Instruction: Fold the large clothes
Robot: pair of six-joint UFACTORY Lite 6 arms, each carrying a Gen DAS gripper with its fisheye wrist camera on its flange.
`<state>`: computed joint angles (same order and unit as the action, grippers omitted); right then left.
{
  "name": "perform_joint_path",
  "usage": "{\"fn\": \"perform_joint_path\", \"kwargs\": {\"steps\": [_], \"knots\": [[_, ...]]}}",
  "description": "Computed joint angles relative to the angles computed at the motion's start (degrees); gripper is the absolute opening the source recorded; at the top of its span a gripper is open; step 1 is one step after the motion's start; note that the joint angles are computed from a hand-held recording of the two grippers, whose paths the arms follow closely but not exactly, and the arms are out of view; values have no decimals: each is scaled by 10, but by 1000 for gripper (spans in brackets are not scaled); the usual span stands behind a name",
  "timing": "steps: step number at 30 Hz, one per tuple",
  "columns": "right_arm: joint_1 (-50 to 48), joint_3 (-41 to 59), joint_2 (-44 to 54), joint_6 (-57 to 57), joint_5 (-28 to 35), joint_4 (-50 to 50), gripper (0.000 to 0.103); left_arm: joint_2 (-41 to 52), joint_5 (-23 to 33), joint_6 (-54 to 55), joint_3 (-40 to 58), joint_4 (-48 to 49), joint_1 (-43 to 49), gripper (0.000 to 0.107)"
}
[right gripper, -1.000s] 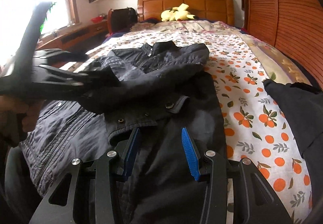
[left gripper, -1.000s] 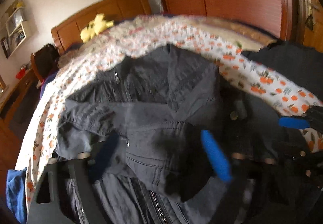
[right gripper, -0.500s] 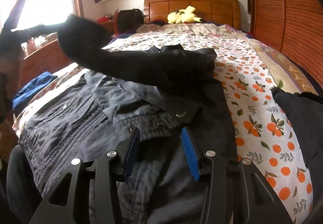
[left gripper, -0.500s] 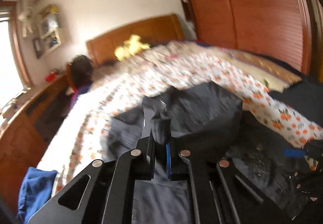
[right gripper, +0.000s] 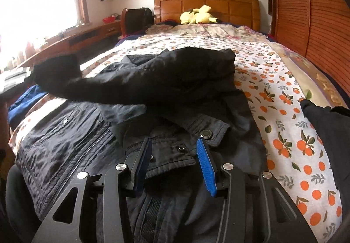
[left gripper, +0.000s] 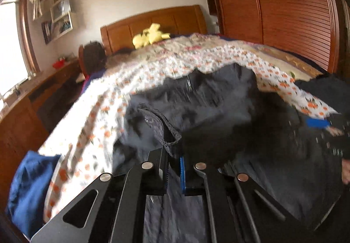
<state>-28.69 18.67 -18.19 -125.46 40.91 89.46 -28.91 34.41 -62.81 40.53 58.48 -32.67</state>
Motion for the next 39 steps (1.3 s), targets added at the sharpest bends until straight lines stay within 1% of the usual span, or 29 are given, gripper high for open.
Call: {"fn": "perform_joint_path", "kwargs": {"steps": [3,6,7,9,11,13,15,17,19,21,22,23,24,26,28,32,34,35,39], "knots": [[17,-3,-1,-4,-14,12,41,-39,-17,-22,-71,-13,-12,15],[19,-2,4,-10,-16,17,41,-75,-14,-49,-124,-15,-35,20],[19,-3,4,-11,-15,17,41,-90,-14,-48,-138,-24,-40,21],[20,-3,3,-11,-15,17,41,-127,-12,-37,-167,-51,-47,27],[23,-4,3,-11,-17,18,41,-169,3,-36,-192,-65,-59,32],[26,-7,-2,-9,-17,17,41,-226,27,-13,-216,-92,-68,33],[29,-4,6,-15,-17,22,41,-257,43,5,-227,-105,-68,37],[39,-6,3,-15,-21,26,41,-270,43,35,-229,-115,-46,42],[47,-10,-4,-11,-23,28,41,-262,23,72,-221,-129,-6,45],[59,-14,-11,-7,-28,32,41,-247,-17,136,-211,-160,56,47],[65,-16,-14,-6,-31,35,41,-228,-43,170,-204,-175,92,49],[71,-17,-17,-4,-33,36,41,-211,-63,201,-197,-191,120,54],[75,-18,-19,-3,-34,37,41,-185,-87,242,-188,-216,154,57],[83,-20,-22,-5,-39,41,41,-132,-128,305,-170,-258,207,58],[85,-21,-21,-8,-40,43,41,-72,-164,387,-149,-320,251,59],[86,-23,-23,-10,-40,46,41,13,-205,495,-121,-409,296,59],[82,-24,-20,-13,-37,48,41,53,-219,571,-107,-477,313,59],[80,-23,-18,-14,-36,47,41,77,-225,625,-100,-527,321,59],[78,-22,-17,-14,-33,45,41,116,-224,789,-90,-685,344,58]]}}
